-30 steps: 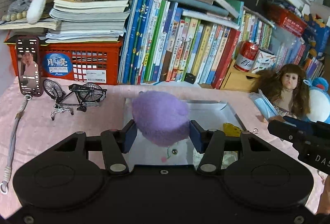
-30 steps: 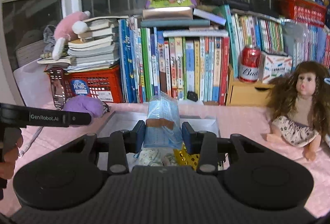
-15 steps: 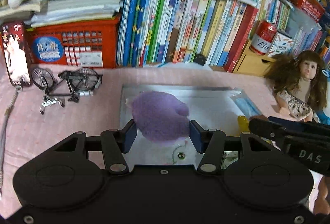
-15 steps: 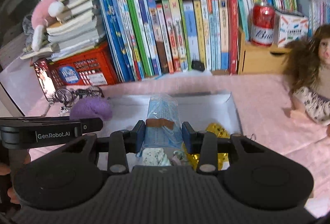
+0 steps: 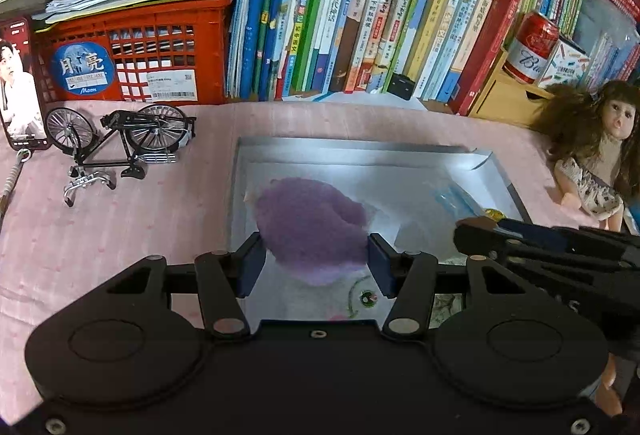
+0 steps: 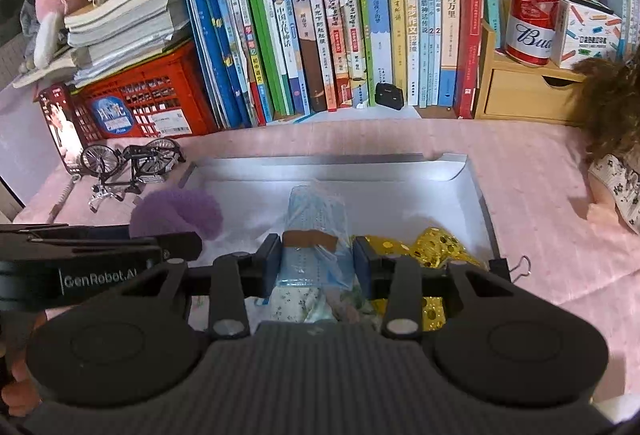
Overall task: Organize soft objects
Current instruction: 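Carry the purple plush in the left tool while the right tool carries the blue packet over the tray, then open the left tool over the tray while the right tool releases the blue packet into it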
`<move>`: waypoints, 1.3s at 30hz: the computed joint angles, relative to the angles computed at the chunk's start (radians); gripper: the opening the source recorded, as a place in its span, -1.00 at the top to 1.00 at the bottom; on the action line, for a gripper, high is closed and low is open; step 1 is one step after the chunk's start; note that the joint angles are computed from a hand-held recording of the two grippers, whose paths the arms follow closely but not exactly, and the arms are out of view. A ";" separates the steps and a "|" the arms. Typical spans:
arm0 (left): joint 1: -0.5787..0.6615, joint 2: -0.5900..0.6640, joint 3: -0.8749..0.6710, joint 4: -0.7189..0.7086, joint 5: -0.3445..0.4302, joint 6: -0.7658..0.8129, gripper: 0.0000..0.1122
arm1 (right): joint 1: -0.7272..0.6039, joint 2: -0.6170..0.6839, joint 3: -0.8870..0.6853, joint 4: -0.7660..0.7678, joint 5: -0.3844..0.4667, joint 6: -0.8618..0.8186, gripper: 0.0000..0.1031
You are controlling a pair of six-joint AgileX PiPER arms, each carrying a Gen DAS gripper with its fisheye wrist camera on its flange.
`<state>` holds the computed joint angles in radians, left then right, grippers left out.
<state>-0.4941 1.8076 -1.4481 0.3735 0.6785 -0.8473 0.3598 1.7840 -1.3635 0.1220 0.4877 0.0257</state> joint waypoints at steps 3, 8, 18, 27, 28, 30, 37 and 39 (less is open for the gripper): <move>-0.003 0.011 -0.007 -0.001 0.005 0.011 0.05 | 0.012 0.016 -0.012 -0.023 0.005 0.017 0.12; 0.010 0.023 -0.010 -0.023 0.001 0.022 0.04 | 0.020 0.035 -0.026 -0.033 0.010 0.025 0.06; 0.018 0.024 -0.004 -0.034 0.003 0.028 -0.01 | 0.018 0.040 -0.020 -0.005 0.000 0.006 0.05; 0.024 -0.020 0.030 -0.027 0.002 -0.011 -0.35 | -0.019 -0.010 0.033 0.143 -0.023 -0.104 -0.33; 0.021 -0.031 0.036 -0.024 0.000 -0.017 -0.36 | -0.022 -0.021 0.042 0.158 -0.025 -0.116 -0.33; 0.008 -0.048 0.041 -0.002 0.006 -0.035 -0.36 | -0.027 -0.040 0.058 0.186 -0.031 -0.140 -0.36; -0.062 -0.132 0.088 0.100 0.030 -0.112 -0.42 | -0.050 -0.135 0.140 0.270 -0.064 -0.241 -0.54; -0.082 -0.165 0.115 0.117 0.024 -0.126 -0.44 | -0.059 -0.173 0.173 0.301 -0.080 -0.285 -0.61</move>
<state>-0.5761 1.6429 -1.3327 0.4906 0.7020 -0.9736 0.3011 1.6110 -1.1903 0.4229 0.4074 -0.2594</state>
